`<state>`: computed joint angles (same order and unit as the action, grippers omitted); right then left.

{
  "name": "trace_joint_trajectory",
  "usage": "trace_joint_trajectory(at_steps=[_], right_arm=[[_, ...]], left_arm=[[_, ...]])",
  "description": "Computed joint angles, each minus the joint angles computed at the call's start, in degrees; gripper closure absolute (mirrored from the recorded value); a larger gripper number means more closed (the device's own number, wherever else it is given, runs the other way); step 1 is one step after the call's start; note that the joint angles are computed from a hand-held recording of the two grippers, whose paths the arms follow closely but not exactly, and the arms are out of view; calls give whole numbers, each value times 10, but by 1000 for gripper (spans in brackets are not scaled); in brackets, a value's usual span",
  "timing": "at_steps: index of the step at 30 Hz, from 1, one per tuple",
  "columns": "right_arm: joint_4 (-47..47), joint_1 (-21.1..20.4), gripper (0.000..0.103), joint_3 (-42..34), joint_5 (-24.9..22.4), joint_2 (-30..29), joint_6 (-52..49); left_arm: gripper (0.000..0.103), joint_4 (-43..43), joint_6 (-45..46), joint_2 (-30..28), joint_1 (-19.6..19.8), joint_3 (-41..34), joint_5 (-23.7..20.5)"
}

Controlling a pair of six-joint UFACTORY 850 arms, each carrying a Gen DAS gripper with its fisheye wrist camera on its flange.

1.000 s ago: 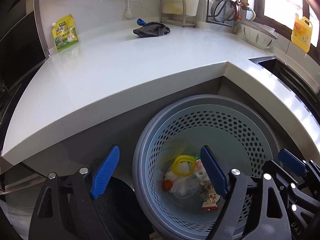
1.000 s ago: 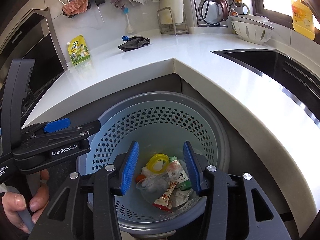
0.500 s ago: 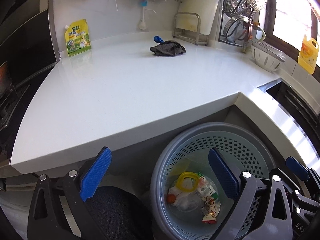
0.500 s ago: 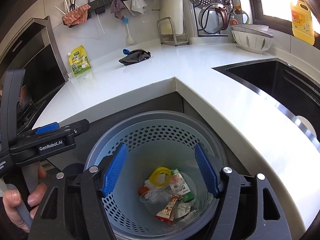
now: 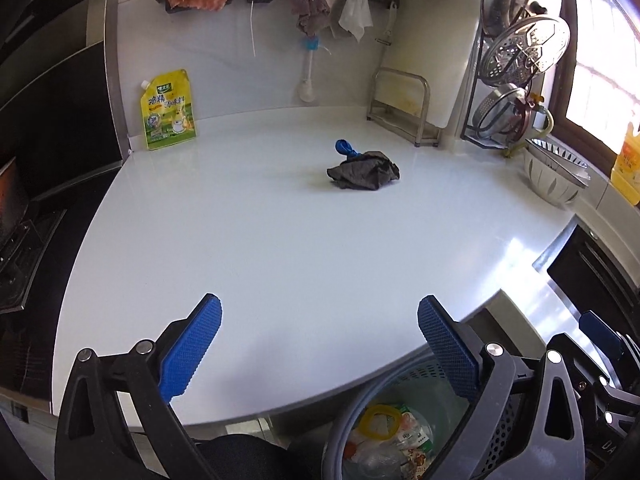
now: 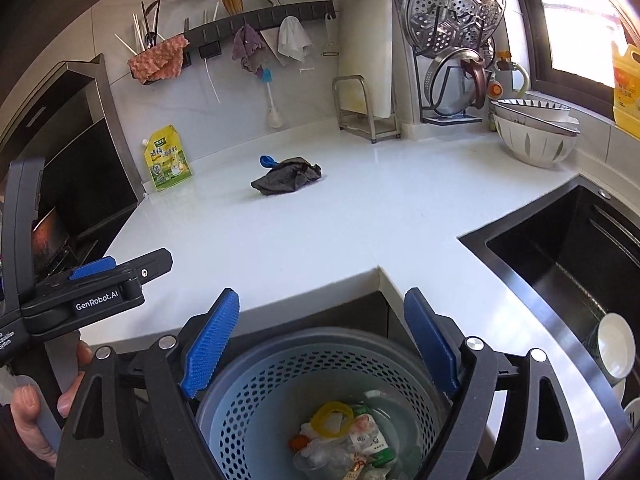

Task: Collect trash
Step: 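Move both tools back to the grey cloth on the counter, then grasp the grey cloth with the right tool and lift it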

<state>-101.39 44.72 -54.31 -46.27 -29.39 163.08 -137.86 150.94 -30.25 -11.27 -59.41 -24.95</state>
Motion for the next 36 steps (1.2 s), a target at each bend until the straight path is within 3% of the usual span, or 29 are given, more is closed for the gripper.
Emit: trace_joint_trajectory(at_steps=[10, 21, 30, 36], right_arm=[[-49, -91, 21, -93, 76, -37, -74], [-35, -178, 21, -244, 184, -129, -175], [120, -219, 21, -385, 250, -217, -374], [272, -231, 21, -477, 262, -275, -538]], left_arm=[[6, 37, -62, -72, -4, -141, 53], [6, 61, -102, -161, -6, -275, 100], [6, 167, -241, -212, -4, -348, 132], [6, 178, -254, -219, -8, -355, 137]])
